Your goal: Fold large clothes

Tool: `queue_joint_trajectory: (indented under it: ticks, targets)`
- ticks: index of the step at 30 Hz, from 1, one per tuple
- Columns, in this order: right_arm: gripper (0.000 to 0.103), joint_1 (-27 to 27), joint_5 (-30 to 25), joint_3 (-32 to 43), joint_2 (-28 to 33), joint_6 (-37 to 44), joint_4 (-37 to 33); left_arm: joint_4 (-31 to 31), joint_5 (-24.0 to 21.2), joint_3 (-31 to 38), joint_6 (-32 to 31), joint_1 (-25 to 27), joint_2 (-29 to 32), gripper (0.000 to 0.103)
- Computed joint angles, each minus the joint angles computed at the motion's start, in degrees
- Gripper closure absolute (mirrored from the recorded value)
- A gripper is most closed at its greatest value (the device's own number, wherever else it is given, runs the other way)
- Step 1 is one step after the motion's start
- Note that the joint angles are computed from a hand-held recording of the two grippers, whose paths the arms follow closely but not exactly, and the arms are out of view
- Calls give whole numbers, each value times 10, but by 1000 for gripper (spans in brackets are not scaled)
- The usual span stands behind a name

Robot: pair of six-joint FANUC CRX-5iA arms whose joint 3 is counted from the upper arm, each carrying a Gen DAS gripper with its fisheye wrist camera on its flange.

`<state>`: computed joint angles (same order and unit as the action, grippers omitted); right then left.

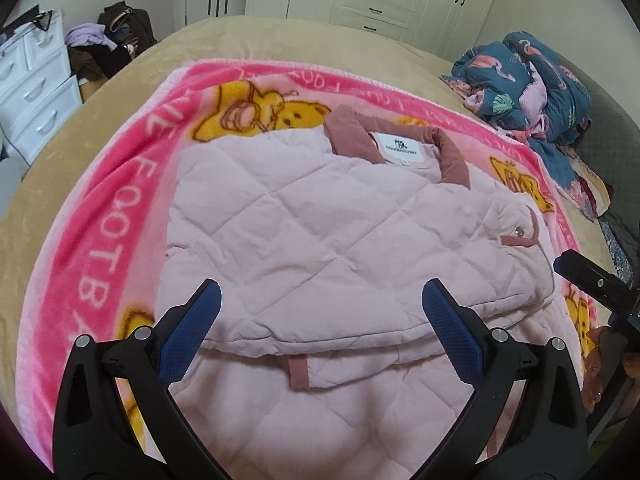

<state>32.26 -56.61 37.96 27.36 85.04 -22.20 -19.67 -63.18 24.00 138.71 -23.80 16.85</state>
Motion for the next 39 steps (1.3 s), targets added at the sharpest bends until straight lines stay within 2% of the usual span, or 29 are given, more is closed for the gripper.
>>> queue_joint_trajectory:
  ticks: [7,13,25,33,39]
  targets:
    - [4,3,20,-23,-28,4,-4,-25,-1,-7,19,-13,-24,8]
    - [4,7,35,-39,-50,2,1,-65,-19,2,33,-33,-39,8]
    - [4,14,62,-82,-97,-4,15,-87,-15,-7,42,-51,-66,8]
    - [4,10,77,-117,-137,-2,12,-125,-16,-13,64,-81,-84,8]
    - [4,4,88,-140,-167,2,11,-160,-52,6,68,-116,-87,8]
